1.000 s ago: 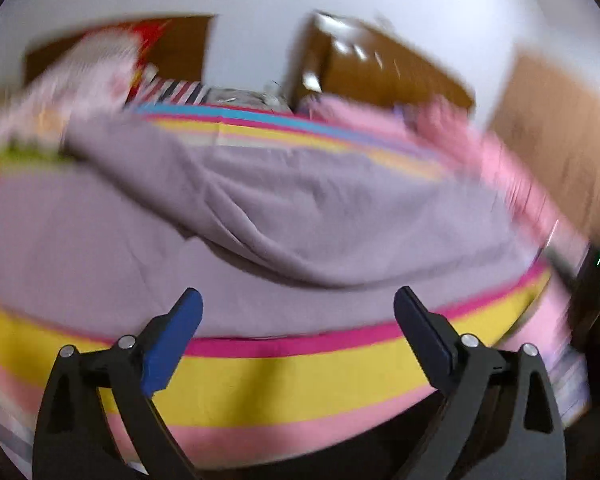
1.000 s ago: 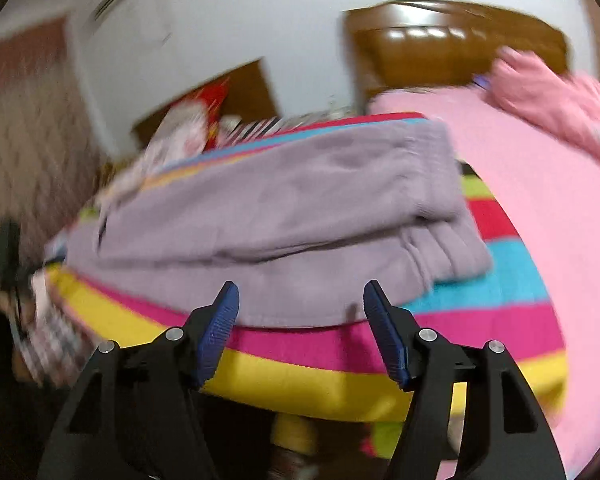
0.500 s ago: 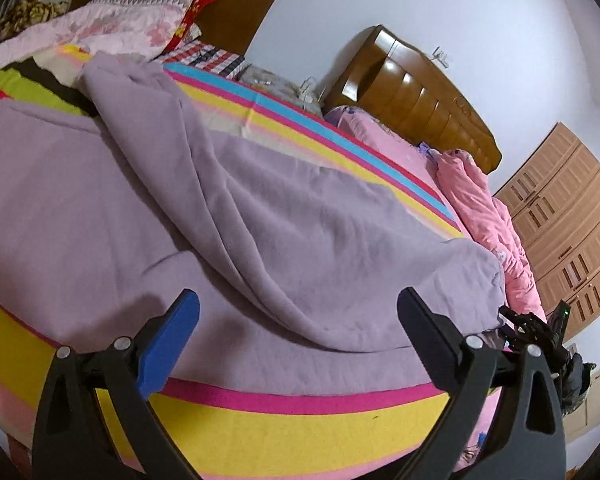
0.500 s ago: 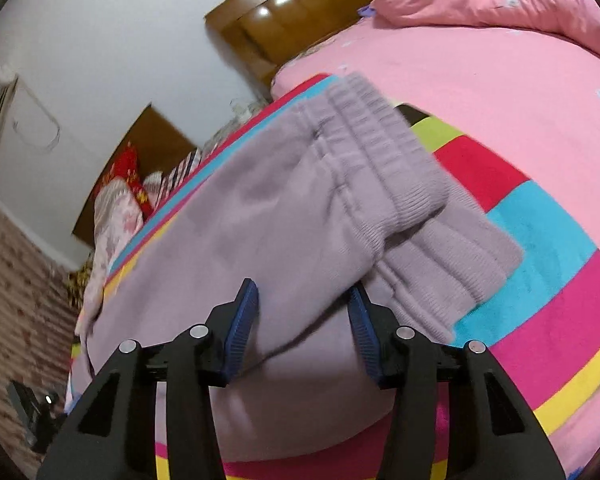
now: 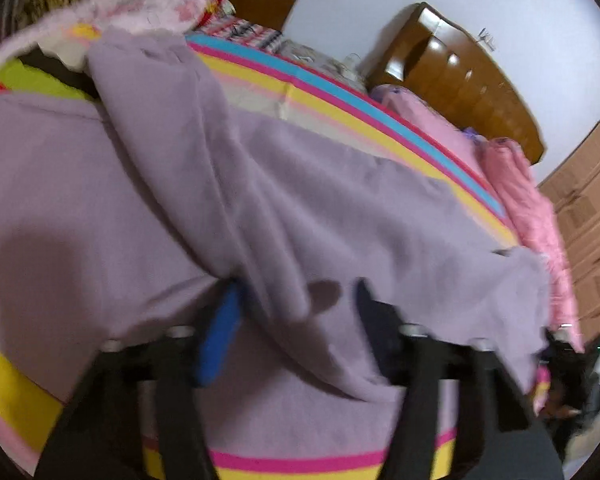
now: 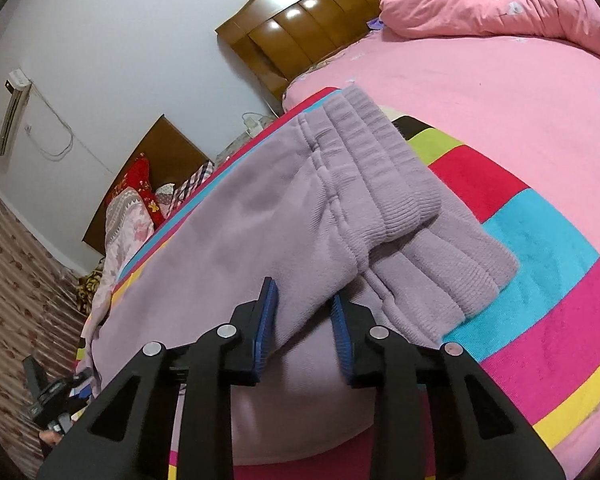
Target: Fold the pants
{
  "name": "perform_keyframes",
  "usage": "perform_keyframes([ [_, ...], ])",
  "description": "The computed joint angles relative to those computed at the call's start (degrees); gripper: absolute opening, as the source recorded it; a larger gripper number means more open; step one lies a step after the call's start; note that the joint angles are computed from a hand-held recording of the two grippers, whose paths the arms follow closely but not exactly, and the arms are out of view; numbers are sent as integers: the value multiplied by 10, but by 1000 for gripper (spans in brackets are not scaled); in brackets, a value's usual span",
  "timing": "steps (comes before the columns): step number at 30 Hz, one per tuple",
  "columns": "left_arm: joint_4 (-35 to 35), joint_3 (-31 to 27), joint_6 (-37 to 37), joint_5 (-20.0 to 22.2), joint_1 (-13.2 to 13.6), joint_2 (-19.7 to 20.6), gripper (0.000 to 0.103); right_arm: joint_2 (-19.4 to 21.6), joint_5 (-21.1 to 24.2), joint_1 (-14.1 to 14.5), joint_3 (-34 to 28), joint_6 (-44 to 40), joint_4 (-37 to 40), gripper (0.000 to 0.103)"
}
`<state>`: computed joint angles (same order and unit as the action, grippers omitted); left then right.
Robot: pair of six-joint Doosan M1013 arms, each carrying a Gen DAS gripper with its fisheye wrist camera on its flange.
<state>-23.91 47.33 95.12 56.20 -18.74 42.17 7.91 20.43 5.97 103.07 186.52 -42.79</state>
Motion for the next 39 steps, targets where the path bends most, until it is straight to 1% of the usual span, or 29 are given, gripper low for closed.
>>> perform_keyframes([
  [1,0,-3,2,1,1,2,8,-1,4,1,0,1,-1,21],
  [2,-30,-7,4,2,7,5,7,-2,3,0,0,-2,4,18],
  [3,-68,-1,18,-9,14,1,6,-3,1,-1,-2,-13,14,16],
  [5,-106,14,65,-43,18,-17,6,-8,3,-1,-13,-46,19,12],
  [7,-138,32,107,-70,21,-40,6,-17,-3,2,-19,-54,0,11],
  [10,-167,66,154,-80,26,-71,6,-36,8,14,-15,-33,-46,10],
  [11,-168,80,162,-82,27,-79,6,-41,12,17,-9,-24,-52,10],
  [13,-143,114,161,-79,27,-91,6,-50,16,20,9,-17,-39,10],
  [15,-136,128,147,-55,31,-83,6,-51,27,21,31,-42,18,10],
  [16,-139,132,137,-42,33,-79,6,-48,19,17,42,-48,49,10],
  [17,-124,132,120,-33,32,-70,6,-48,0,14,52,-33,49,9],
  [18,-121,142,128,-48,29,-70,6,-50,-18,12,61,1,24,9],
  [19,-124,149,139,-62,29,-73,6,-50,-12,13,59,6,18,9],
  [20,-111,143,128,-60,26,-72,6,-50,-2,15,53,-2,18,9],
  [22,-122,147,139,-77,24,-81,6,-51,15,19,41,-12,-1,9],
  [24,-122,155,152,-94,22,-91,6,-53,12,21,40,-3,-16,9],
  [26,-105,163,148,-105,17,-97,6,-52,6,16,44,-15,2,9],
  [27,-99,164,144,-102,17,-96,6,-49,4,12,46,-31,25,9],
  [28,-95,161,138,-96,17,-92,6,-46,-12,5,56,-33,44,9],
  [29,-87,157,125,-85,17,-86,6,-47,-34,3,64,-8,33,9],
  [30,-81,157,116,-77,17,-82,7,-49,-57,0,74,45,-7,9],
  [31,-87,165,120,-86,17,-83,7,-52,-65,-1,79,68,-25,9],
  [33,-90,167,123,-88,18,-85,12,-54,-58,-1,76,38,-4,11],
  [34,-94,168,127,-87,21,-86,13,-55,-51,0,72,5,25,15],
  [35,-95,168,124,-88,21,-88,17,-56,-32,3,65,-28,50,20],
  [36,-84,168,114,-93,22,-90,30,-57,-2,9,57,-35,50,22],
  [37,-63,173,98,-109,21,-95,39,-56,45,22,44,-26,24,26],
  [38,-27,185,71,-142,17,-107,54,-54,90,37,31,-17,-12,26],
  [39,3,200,48,-177,13,-119,64,-52,120,48,23,-13,-39,26],
])
